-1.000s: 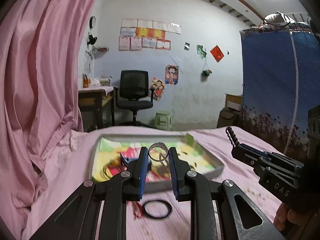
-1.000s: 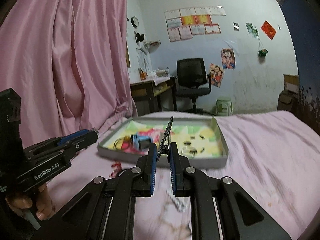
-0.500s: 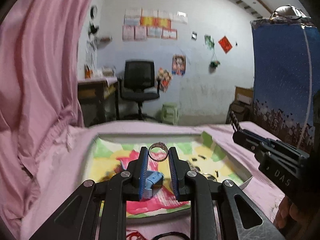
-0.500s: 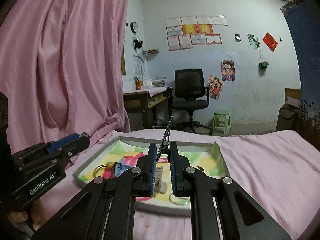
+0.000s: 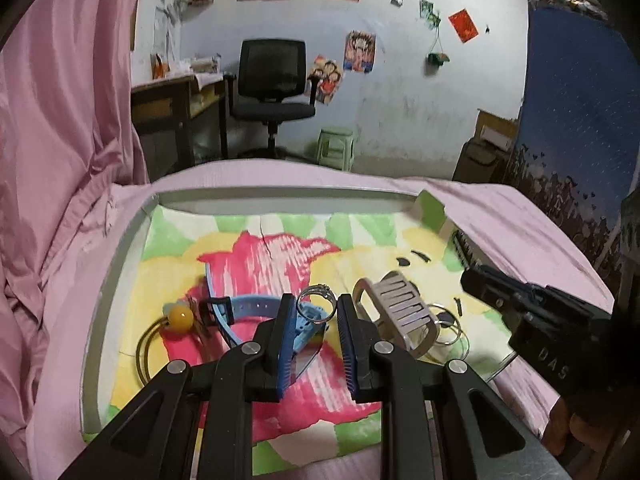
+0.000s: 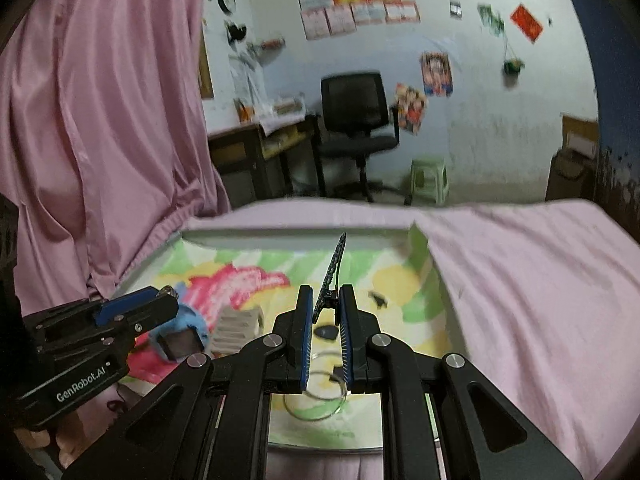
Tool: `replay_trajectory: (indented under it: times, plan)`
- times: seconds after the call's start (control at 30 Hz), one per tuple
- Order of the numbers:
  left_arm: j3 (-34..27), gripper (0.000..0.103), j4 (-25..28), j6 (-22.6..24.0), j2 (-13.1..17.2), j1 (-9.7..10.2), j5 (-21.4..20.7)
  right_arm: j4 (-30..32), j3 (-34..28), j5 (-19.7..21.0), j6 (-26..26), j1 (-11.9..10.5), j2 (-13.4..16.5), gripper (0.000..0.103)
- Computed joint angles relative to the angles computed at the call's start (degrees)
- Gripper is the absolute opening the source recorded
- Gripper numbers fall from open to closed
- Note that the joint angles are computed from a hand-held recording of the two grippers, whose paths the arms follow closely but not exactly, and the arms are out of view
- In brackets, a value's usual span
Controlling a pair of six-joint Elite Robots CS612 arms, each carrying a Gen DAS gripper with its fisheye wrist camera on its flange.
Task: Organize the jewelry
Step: 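Lower the small ring into the tray and open the left tool while the right tool releases the black clip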
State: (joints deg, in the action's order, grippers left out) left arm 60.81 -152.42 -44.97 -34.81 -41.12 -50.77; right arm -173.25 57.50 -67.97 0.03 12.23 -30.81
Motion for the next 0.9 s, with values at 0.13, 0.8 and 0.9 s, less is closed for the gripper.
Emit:
replay_trajectory:
  times: [0.13, 0.8, 0.9]
  plan:
    - [-0.9, 0.020, 2.3, 0.3, 0.0, 0.14, -0.7, 5.5, -0.7, 0.7, -1.0, 0.0, 0.3, 0.011]
    - [-2.1, 0.020, 6.3, 1.0, 0.0, -0.12, 0.0, 16.8, -2.8, 1.3, -3.8, 0.4, 1.0, 0.011]
    - [-2.0, 0.020, 6.1, 1.1, -0.1, -0.12, -0.1, 17.2, -2.8, 1.3, -4.0, 0.4, 1.0, 0.012]
